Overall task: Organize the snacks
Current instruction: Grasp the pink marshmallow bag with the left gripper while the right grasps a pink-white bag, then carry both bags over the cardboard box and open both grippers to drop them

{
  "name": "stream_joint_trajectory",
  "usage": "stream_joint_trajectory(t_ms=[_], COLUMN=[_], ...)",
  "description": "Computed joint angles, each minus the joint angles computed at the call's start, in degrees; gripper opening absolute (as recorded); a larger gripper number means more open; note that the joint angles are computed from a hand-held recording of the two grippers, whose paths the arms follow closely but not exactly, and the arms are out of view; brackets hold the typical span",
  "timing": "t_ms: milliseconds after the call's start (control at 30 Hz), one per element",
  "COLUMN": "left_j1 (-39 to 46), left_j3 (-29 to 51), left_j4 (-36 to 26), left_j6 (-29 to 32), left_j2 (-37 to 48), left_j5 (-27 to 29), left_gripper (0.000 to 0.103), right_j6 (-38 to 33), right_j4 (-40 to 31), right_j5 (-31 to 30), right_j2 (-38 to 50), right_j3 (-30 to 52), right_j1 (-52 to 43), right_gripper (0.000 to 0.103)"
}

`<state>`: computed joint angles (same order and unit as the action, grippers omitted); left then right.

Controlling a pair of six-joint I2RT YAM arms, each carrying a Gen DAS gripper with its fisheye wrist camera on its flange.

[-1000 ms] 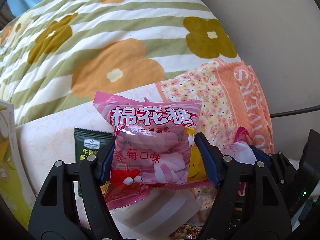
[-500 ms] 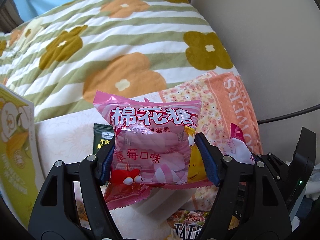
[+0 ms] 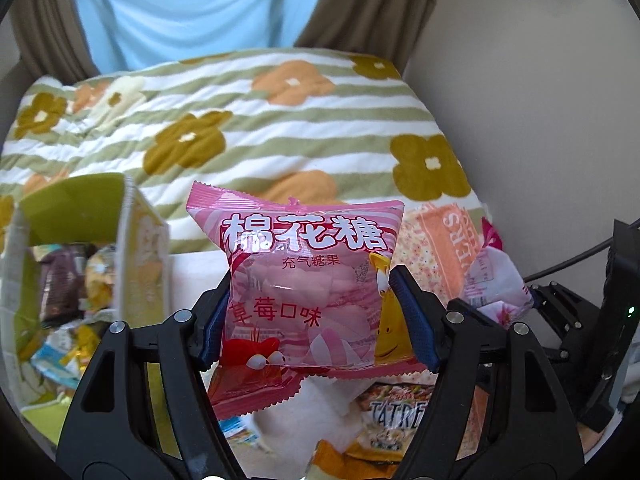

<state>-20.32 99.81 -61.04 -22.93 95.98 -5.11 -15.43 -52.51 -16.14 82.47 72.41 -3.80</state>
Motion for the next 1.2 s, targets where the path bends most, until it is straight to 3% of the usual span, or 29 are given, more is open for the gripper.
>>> stream_joint_trajectory(t_ms=[200,333,600,900,1033,1200], left_j1=[6.03,12.38,37.46,65.62,72.39,72.02], left_j3=[-4.91,-8.79,-17.53,-21.58,-21.29,-21.38], left_j4=[-2.07,-2.98,-5.4,-8.64,-10.15,-11.49], left_j6=[3.67,8.39,25.54,48.85,57.57,60.4], left_j2=[-10.55,-16.46,-25.23,-23.48,-20.99,-17.37], left_j5=[-0.78,0.96,13.26,26.22,30.81,30.47], left_gripper=[0.07,0.07,0.07,0.07,0.07,0.075], right_j6=[1.85,7.09,20.41,32.14,36.52,41.82], right_j4=[-2.5,-3.26,-1.29,2.26,3.54,4.21], right_j5=[0.76,1.3,9.67,16.08,18.17,21.52], right_j2=[-4.96,-6.63,-6.18,0.5,3.68,5.71], right_j3=[3.76,5.31,7.09,10.45,12.38,13.63], right_j1=[7.66,15.02,35.79,52.69,56.54,60.3], right_gripper=[0.053,0.053,0.053,0.053,0.053,0.053])
